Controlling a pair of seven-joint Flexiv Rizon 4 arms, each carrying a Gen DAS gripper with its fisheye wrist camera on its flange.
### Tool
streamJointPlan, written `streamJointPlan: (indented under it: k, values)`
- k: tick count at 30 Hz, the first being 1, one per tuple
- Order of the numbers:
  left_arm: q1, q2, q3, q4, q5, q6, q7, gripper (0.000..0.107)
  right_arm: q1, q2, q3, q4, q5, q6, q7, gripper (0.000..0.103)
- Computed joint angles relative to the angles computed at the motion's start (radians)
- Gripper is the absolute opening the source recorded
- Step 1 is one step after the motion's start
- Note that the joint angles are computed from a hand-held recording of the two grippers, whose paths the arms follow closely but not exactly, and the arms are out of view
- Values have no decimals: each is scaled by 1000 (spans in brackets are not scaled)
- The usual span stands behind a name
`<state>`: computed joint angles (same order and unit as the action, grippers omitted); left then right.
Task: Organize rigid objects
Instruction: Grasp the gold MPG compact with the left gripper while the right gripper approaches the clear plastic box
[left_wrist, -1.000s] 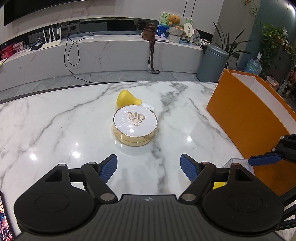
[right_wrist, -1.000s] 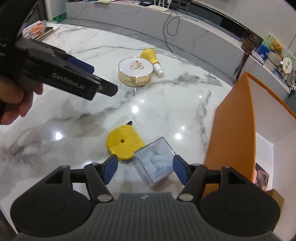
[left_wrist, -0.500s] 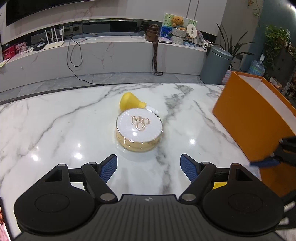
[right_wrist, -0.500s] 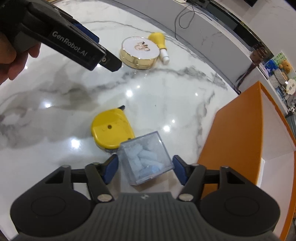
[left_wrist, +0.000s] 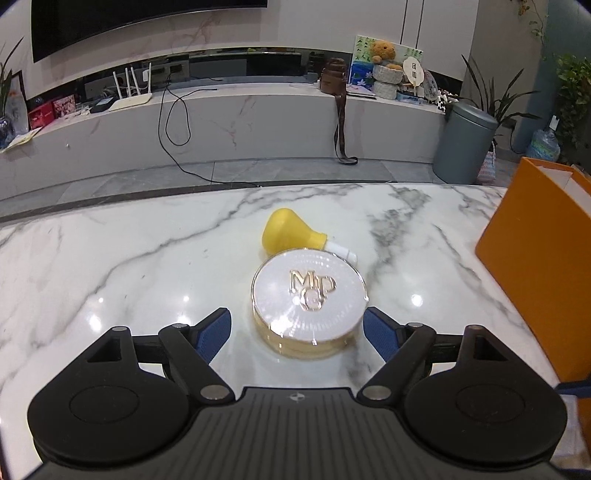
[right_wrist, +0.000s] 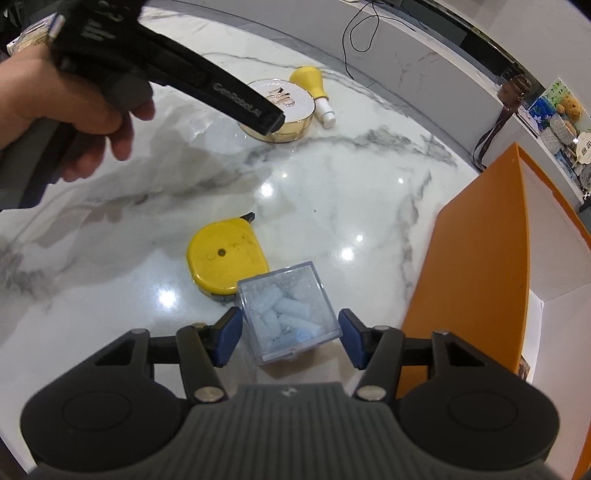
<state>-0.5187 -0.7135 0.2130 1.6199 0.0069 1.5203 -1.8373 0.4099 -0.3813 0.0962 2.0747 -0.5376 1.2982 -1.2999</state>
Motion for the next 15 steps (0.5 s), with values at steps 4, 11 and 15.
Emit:
streamJointPlan:
  k: [4, 11, 15]
  values:
    - [8, -25, -8, -32, 0, 16, 21, 99, -1, -1, 2, -2, 6, 0, 0, 57]
    - [4, -61, -5, -79, -3, 12, 48, 99, -7, -9, 10, -10, 27, -5, -14, 57]
    - [-7, -77, 11, -92, -7, 9, 51, 96, -2, -12, 7, -14, 28, -10, -13, 57]
